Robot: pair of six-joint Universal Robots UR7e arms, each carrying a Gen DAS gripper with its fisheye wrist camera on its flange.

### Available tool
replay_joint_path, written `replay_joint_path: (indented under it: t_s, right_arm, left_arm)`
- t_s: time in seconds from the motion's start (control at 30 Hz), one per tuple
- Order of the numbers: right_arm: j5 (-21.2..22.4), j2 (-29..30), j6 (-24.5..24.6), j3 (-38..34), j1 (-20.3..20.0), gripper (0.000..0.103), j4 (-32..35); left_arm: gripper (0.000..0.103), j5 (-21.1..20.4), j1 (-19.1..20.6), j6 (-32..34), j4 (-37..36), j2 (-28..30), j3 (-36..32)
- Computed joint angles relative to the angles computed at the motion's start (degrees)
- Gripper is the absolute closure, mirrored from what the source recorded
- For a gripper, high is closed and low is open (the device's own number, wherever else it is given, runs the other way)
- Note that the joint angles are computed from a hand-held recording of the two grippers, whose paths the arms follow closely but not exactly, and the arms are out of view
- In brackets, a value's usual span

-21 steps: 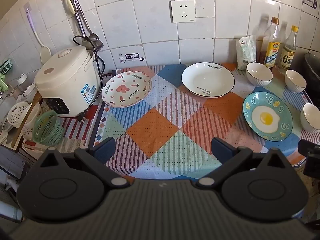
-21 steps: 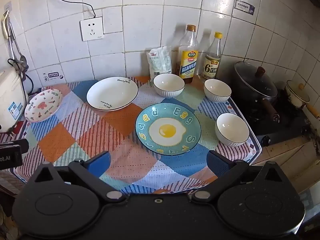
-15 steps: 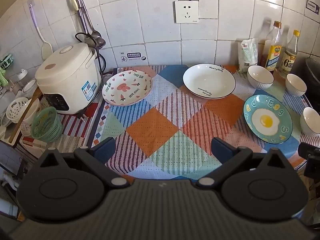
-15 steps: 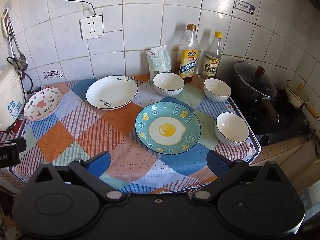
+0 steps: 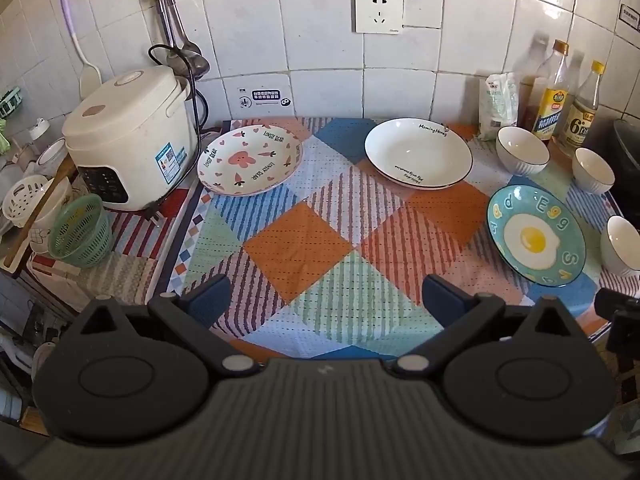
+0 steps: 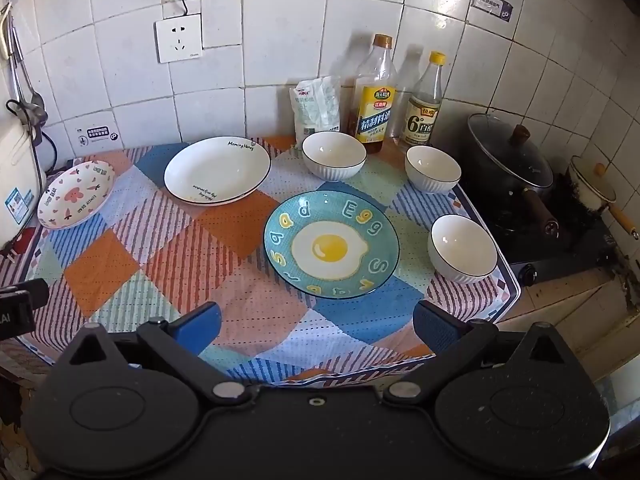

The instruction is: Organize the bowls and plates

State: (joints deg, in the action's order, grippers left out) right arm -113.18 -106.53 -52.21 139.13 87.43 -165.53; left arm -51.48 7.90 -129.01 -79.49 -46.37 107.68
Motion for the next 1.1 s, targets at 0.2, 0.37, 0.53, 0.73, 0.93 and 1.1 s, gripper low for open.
replay_joint_path:
  t_s: [0.2,0.37,0.53,0.73,0.93,1.1]
  right_arm:
    - [0.0,0.3,-1.2,0.6,0.3,0.0,-1.1]
    - [-0.5,1.3,-1.5,0.1,0.4,0.0,-1.4]
    - [-0.5,1.4,-2.2,0.5,0.6,0.0,-2.3]
    - [-0.2,0.8,-2.5,1.2,0.3,0.0,-2.5]
    - [-0.2,1.3,-2.7,1.0,0.3,0.0,-3.3]
    - [0.1,1.5,-2.7,1.0,-0.2,0.0,-3.4]
  left_arm:
    - [0.0,0.3,0.1,-0.2,-0.5,0.0,0.1]
    - [0.0,0.6,0.1,-0.4,-2.5,-0.1,1.4]
    - [0.0,0.8,-0.3,-2.0,-2.5,-0.2,1.9]
    - [0.0,0.3,-0.9,-4.7,-1.5,0.2,2.8]
    - [0.0,0.3,-1.1,-4.4,-2.7,0.0,4.0]
    - [0.0,0.9,-1.6,-3.7,-2.6,0.4,3.7]
